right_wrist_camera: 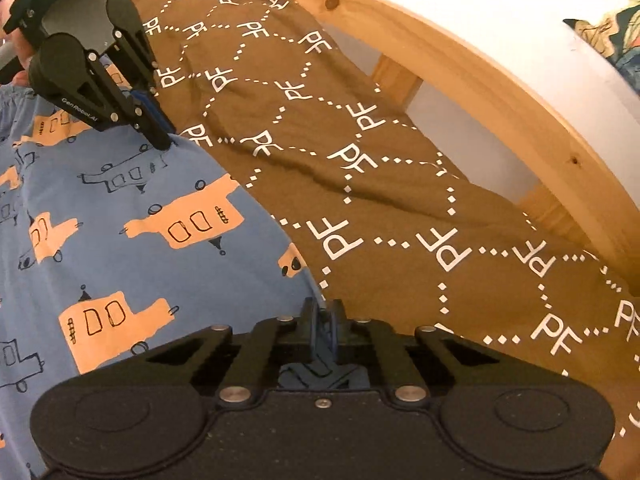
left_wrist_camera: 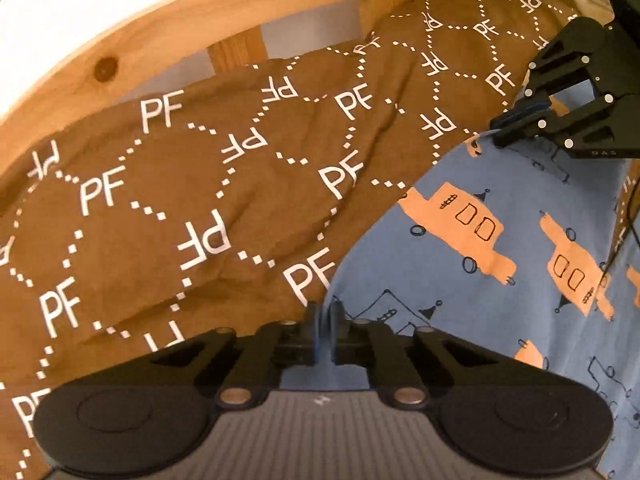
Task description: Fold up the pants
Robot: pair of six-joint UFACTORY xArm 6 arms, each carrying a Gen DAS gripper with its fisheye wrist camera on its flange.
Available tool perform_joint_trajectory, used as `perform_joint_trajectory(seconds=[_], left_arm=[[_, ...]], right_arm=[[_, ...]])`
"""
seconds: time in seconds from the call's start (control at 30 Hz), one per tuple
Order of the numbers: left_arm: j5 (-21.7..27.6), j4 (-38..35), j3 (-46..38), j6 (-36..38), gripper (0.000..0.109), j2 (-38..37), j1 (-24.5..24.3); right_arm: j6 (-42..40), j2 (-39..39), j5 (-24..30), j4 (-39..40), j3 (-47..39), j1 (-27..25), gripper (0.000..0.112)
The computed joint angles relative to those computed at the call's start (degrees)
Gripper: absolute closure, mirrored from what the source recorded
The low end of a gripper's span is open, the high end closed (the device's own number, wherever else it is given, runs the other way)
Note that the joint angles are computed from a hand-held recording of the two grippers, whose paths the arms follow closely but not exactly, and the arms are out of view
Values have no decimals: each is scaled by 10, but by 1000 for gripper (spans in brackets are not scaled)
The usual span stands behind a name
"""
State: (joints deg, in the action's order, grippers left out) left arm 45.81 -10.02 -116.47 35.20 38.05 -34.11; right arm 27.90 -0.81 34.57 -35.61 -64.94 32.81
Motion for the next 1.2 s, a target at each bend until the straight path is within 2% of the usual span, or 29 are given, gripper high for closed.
perform_joint_trajectory(seconds=[0.07, 0.2, 0.33, 0.37, 0.47, 0.53, 0.57, 0.6, 0.67, 0.7, 0.73, 0.77, 0.8, 0.9, 1.0, 1.03, 1.1, 1.13, 1.2], left_arm=[[-39, 14, 35, -11, 106, -21, -6], [-126, 43, 87, -44, 106, -55, -12], [-214, 142, 85, -137, 106, -48, -14], [-218, 176, 65, -173, 106, -34, -14], [-179, 222, -22, -225, 105, 22, -14], [-139, 249, -75, -233, 91, 62, -15], [-128, 257, -88, -234, 76, 72, -15], [-133, 260, -84, -233, 63, 71, -12], [-172, 235, -40, -208, 48, 45, -2], [-194, 201, -15, -178, 41, 27, 6], [-211, 164, 7, -144, 38, 10, 13], [-227, 130, 27, -113, 33, -8, 23], [-232, 112, 35, -97, 28, -17, 31], [-202, 19, 44, -18, 26, -42, 56], [-106, -13, 13, -5, 28, -41, 78], [-79, -15, 4, -10, 31, -36, 84], [-40, 23, -5, -43, 51, -29, 89], [-26, 45, -11, -54, 56, -23, 89], [-28, 51, 8, -39, 56, -33, 87]], right_arm=[[32, 0, 5, -42, 1, 5, 112], [132, -13, 18, -172, 6, 21, 112], [207, 2, 53, -288, -23, 31, 112], [216, 15, 61, -301, -40, 29, 112], [210, 63, 70, -288, -92, 13, 112], [184, 96, 74, -263, -116, 3, 112], [165, 114, 83, -243, -129, -1, 112], [155, 123, 86, -231, -135, -4, 112], [166, 123, 72, -232, -129, -12, 108], [180, 115, 57, -239, -120, -17, 99], [193, 105, 43, -243, -111, -22, 80], [210, 92, 26, -248, -99, -28, 70], [228, 80, 5, -260, -86, -34, 54], [235, 67, -46, -264, -78, -47, 50], [177, 94, -67, -215, -110, -52, 50], [146, 107, -67, -191, -124, -52, 50], [118, 129, -56, -172, -148, -41, 51], [103, 139, -54, -162, -158, -38, 53], [73, 159, -51, -134, -181, -36, 54]])
